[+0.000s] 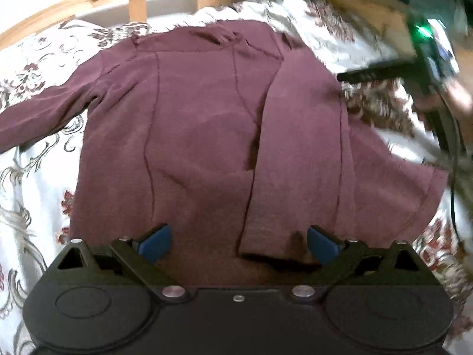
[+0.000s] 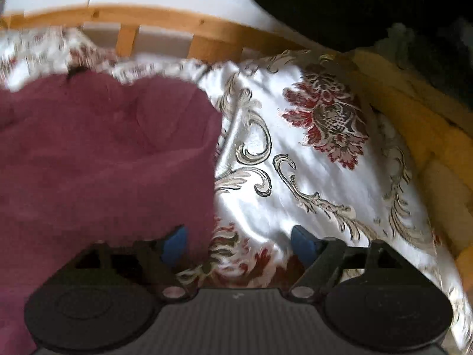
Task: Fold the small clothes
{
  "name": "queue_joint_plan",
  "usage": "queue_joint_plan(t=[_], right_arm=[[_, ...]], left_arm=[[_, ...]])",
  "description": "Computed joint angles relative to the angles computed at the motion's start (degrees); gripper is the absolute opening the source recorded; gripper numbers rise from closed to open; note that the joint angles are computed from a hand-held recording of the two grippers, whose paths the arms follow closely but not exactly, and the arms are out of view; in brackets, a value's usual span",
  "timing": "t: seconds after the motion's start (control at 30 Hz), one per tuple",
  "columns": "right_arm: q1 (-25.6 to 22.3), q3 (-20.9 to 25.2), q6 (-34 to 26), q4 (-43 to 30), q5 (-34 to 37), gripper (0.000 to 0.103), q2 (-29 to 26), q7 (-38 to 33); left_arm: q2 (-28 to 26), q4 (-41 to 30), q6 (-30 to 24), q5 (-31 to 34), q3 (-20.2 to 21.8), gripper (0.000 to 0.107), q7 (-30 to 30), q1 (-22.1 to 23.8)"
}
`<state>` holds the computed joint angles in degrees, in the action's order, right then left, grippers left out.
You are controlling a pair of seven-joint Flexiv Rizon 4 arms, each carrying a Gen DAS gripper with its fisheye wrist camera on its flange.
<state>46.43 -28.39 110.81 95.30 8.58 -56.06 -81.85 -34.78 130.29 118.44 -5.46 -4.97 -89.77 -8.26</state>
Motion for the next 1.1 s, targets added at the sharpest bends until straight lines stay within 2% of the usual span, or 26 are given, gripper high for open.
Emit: queue_joint_plan(t=[0.03,0.1,0.2,0.27,0.33,0.4,0.43,0.47,0.57,0.7,0.77,0.8,0.87,0.9,0.93,1.0,1.03,1.07,1.1], right_arm=[[-0.9,2.0,1.6,1.6,-0.2,0.095,1.5,-0.2],[-2.6,6.2,4.4,5.2,-0.5,0.102,4.9,-1.1],[-3.8,10.9,7.9,9.9,0.6,0.102,8.6,-2.7],[-1.7,10.9,8.8,11.9,4.3,0.102,10.1,-3.4],[0.3,11.4,10.4,13.7,8.8,0.103,11.3,-3.1],[-0.7,15.1,11.7,15.4,10.1,0.103,12.8,-2.0],[-2.0,17.6,12.5,16.2,9.7,0.103,13.3,-1.4],[-2.9,19.4,12.7,16.9,9.0,0.103,13.8,-1.2],[-4.3,22.3,13.8,17.7,6.2,0.103,13.7,-2.1],[-5.1,24.0,16.2,16.6,4.7,0.103,12.0,-3.5],[-5.9,24.8,15.4,16.0,4.6,0.103,11.5,-3.0],[-6.5,25.2,14.6,15.7,4.5,0.103,11.3,-2.3],[-7.4,25.8,13.1,15.4,4.3,0.103,11.0,-0.7],[-7.8,25.9,12.5,15.2,4.1,0.103,10.8,0.1],[-8.3,26.1,11.8,15.3,3.9,0.103,10.7,1.0],[-8.5,25.8,11.0,15.2,3.7,0.103,10.5,2.5],[-8.4,25.6,10.9,15.2,3.6,0.103,10.4,3.0],[-8.4,25.4,11.1,15.3,3.4,0.103,10.4,3.4],[-8.4,25.3,11.4,15.4,3.2,0.103,10.3,3.7]], left_arm=[[0.1,0.6,1.4,0.9,-1.2,0.098,-1.3,1.6],[0.7,2.0,5.2,0.4,-0.7,0.098,-3.9,1.8],[2.4,3.6,9.1,-1.2,1.4,0.099,-6.0,1.7],[4.2,5.1,11.2,-5.7,4.5,0.101,-6.1,-0.5],[5.5,6.9,13.4,-18.6,10.1,0.102,-3.2,-7.4],[6.3,7.8,13.9,-32.8,13.2,0.102,1.2,-12.5],[6.7,8.1,14.4,-39.5,14.2,0.102,2.9,-14.1],[6.9,8.4,15.2,-43.6,14.4,0.102,3.5,-14.4],[7.9,8.8,17.2,-56.1,14.7,0.102,4.6,-13.7],[9.5,8.7,16.9,-57.0,13.9,0.102,-1.5,-6.6],[9.0,7.4,16.5,-59.5,13.0,0.102,-0.8,-4.5],[8.7,6.0,15.4,-63.1,12.2,0.100,1.3,-3.9],[8.0,4.2,14.8,-68.6,10.5,0.080,2.5,-2.6],[7.4,3.5,15.5,-70.3,9.7,0.076,1.8,-1.9],[7.0,3.5,16.6,-70.1,9.2,0.069,0.4,-1.1],[6.2,4.2,18.8,-65.8,8.9,0.047,-3.6,0.8],[6.0,4.3,19.1,-64.6,8.7,0.028,-3.9,1.4],[5.8,3.8,19.3,-65.4,8.4,0.014,-2.9,1.4],[5.6,3.5,19.5,-65.9,8.1,0.010,-2.3,1.5]])
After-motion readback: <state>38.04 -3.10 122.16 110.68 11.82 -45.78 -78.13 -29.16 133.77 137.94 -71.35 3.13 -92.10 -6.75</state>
